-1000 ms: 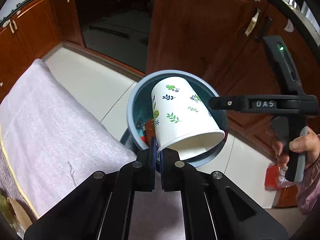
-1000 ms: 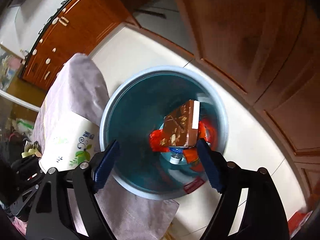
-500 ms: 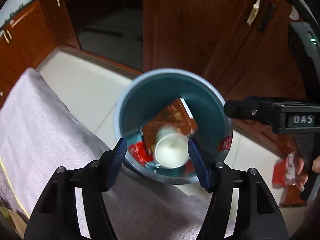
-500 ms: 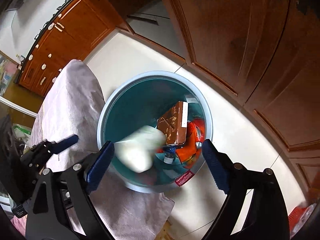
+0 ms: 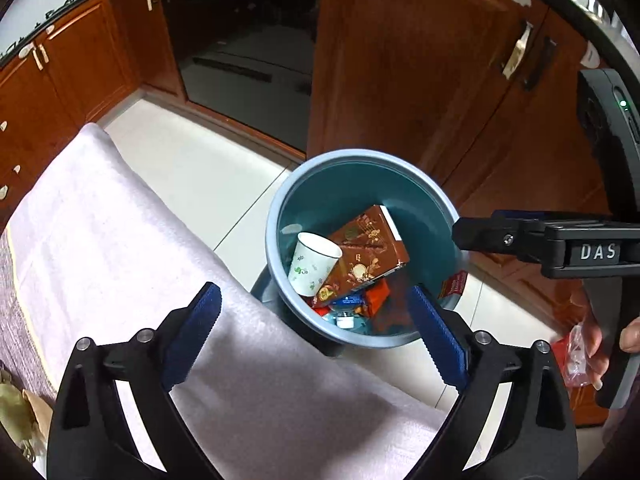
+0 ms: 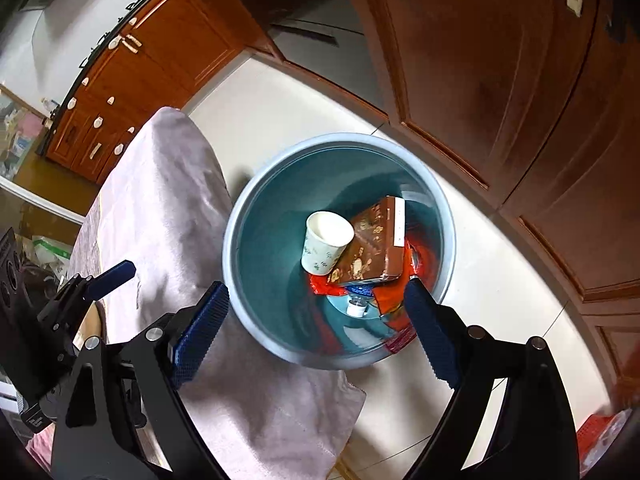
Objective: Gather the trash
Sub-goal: 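Carry Pocky box and paper cup over the bin and open both tools, then move both open tools back over the table toward the cola can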
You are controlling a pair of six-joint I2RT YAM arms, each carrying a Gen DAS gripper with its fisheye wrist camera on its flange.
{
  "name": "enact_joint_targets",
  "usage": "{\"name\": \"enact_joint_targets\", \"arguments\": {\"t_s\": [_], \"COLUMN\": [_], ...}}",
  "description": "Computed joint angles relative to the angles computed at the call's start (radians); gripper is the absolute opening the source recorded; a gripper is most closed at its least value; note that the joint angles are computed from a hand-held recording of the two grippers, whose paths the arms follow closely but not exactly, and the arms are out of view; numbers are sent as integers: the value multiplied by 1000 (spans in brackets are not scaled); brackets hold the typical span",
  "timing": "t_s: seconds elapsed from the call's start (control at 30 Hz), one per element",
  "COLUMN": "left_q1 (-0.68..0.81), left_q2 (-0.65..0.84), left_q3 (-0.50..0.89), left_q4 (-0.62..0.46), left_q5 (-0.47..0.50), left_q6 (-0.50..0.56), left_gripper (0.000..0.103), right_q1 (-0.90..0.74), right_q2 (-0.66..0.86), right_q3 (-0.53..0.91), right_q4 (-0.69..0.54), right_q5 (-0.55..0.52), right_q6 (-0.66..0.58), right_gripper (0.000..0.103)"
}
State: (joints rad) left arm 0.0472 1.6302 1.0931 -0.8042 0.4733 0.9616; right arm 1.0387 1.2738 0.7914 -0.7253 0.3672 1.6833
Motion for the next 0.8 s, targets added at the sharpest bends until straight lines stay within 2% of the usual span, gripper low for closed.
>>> {"name": "enact_joint_targets", "arguments": {"t_s": [0.13,0.37,0.47,0.57,0.7,0.8], "left_q1": [46,196,297,415,570,677], "left_q2": [-23,-49,-36,10,116,223], "left_q3": [9,74,135,220,374,513], "left_q4": [-38,-181,-264,-354,-465,-517], "left_q5": [25,95,132,165,191,193], "left_q6": [36,154,227,309,412,456], "left_gripper": [95,96,97,98,99,99], "right_q1": [31,108,138,155,166,163], "right_q2": [47,155,233,334,505,666], "right_q3": [76,266,389,538,769,997], "right_q4": [-39,-132,-176,-211,-224,-258], "right_q5": [17,71,94,111,105,75], "right_q6": [8,20,6,-34,-121,-205], "right_gripper": [85,85,85,90,90,90]}}
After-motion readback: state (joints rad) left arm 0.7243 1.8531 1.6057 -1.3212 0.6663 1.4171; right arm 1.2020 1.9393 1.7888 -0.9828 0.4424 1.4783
